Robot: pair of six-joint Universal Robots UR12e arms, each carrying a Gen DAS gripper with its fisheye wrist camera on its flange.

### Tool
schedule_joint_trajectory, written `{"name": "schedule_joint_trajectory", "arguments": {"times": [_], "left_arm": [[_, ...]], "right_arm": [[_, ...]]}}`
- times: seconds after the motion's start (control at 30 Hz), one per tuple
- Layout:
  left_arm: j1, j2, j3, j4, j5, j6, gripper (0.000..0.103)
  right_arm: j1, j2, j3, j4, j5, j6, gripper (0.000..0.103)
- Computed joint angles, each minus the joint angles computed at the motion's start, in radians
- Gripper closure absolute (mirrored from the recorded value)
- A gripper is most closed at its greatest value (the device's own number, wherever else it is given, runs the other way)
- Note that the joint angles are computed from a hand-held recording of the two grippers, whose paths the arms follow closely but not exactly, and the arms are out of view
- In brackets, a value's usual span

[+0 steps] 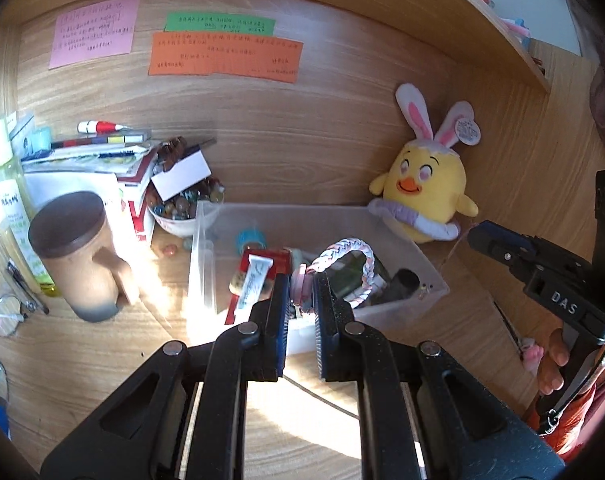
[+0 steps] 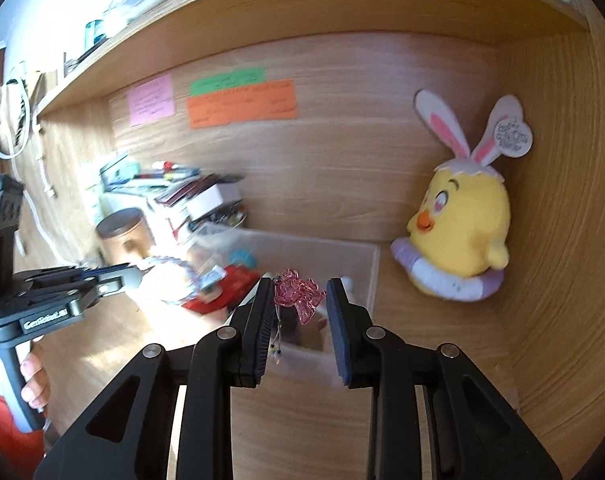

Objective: Organize objects
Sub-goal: 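Carry the pink bracelet and pink clip into the clear box and release both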

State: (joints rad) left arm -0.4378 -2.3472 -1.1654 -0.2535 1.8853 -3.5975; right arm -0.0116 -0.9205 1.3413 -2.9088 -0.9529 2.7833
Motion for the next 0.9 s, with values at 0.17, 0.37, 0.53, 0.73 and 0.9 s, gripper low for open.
{"name": "schedule_joint_trajectory", "arguments": {"times": [0.17,0.37,0.53,0.73,0.9], "left_arm": [[0.011,-0.019,0.038,-0.036,0.003,-0.007,0.092],[0.025,-0.053,0.093,-0.119,-0.013,-0.016,0.092],[0.037,-0.077,0.123,-0.176,-0.049,-0.031,0.092],[0.042,-0.094,0.145,-0.211,-0.066,-0.031,0.092],[0.045,-0.095,0.146,-0.223,-0.091,-0.033,0.092]], "right_arm": [[0.016,0.039,-0.062,0.022,-0.056,0.023,0.079],[0.031,0.082,-0.125,0.095,-0.097,0.023,0.079],[0.043,0.112,-0.171,0.168,-0.113,0.008,0.079],[0.050,0.136,-0.213,0.276,-0.101,-0.025,0.079],[0.055,0.137,-0.216,0.299,-0.106,-0.042,0.079]]}}
